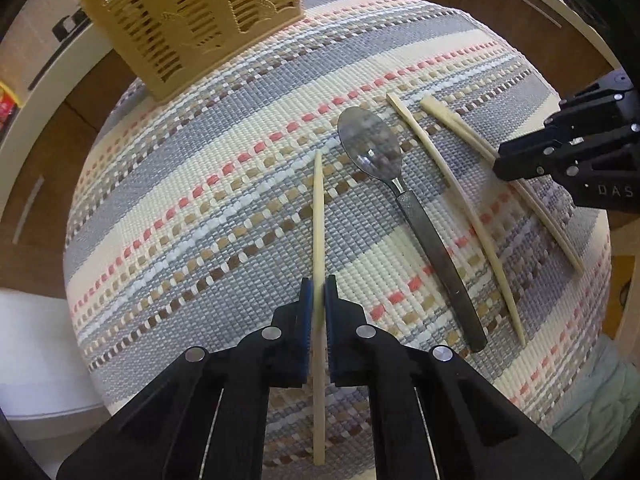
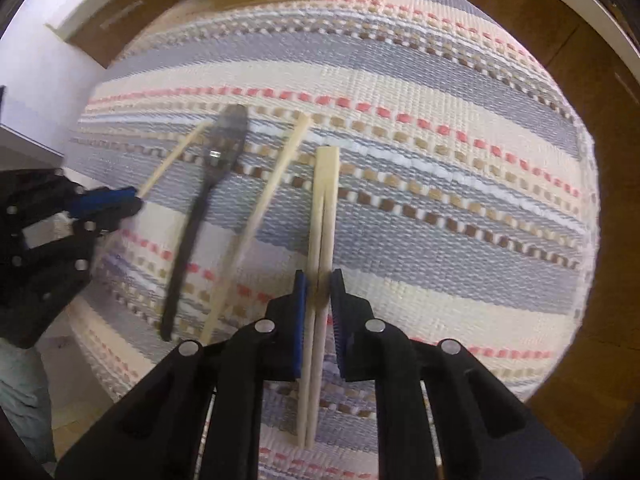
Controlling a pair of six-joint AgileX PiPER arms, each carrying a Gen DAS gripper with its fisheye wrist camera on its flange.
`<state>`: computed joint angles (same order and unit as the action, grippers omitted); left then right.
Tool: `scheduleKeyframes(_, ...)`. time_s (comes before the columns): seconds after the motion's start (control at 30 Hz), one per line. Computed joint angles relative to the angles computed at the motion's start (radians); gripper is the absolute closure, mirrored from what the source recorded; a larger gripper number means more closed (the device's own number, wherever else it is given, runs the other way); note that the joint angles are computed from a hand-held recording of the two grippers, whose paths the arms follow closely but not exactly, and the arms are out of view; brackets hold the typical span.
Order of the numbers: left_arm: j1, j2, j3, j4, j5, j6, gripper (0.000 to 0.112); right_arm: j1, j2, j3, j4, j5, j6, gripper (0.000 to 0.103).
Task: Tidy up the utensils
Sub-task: 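Lift both held chopsticks up over the yellow basket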
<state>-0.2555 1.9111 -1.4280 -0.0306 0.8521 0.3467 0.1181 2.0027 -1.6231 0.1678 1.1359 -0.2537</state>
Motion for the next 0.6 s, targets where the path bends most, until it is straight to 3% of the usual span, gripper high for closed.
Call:
scheduleKeyframes(0.1,0.023,-0.032,0.035,-0.054,-0.038,0.017,0.108,-0.020,-0.057,0.075,0.041,-0.062,-0.039,0.093)
scheduleKeyframes(0.27,0.093,-0.124,0.057,-0.222,-0.105,0.101,0.108,-0.096,-0.132,0.096,0.162,-0.082,-0.156,0.093)
scheduleKeyframes(0.6,0.233,-0.188,-0.105,-0.635,-0.199,0.246,0.108,-0.192,-0.225,-0.042,0.418,-0.168,-0.346,0.093)
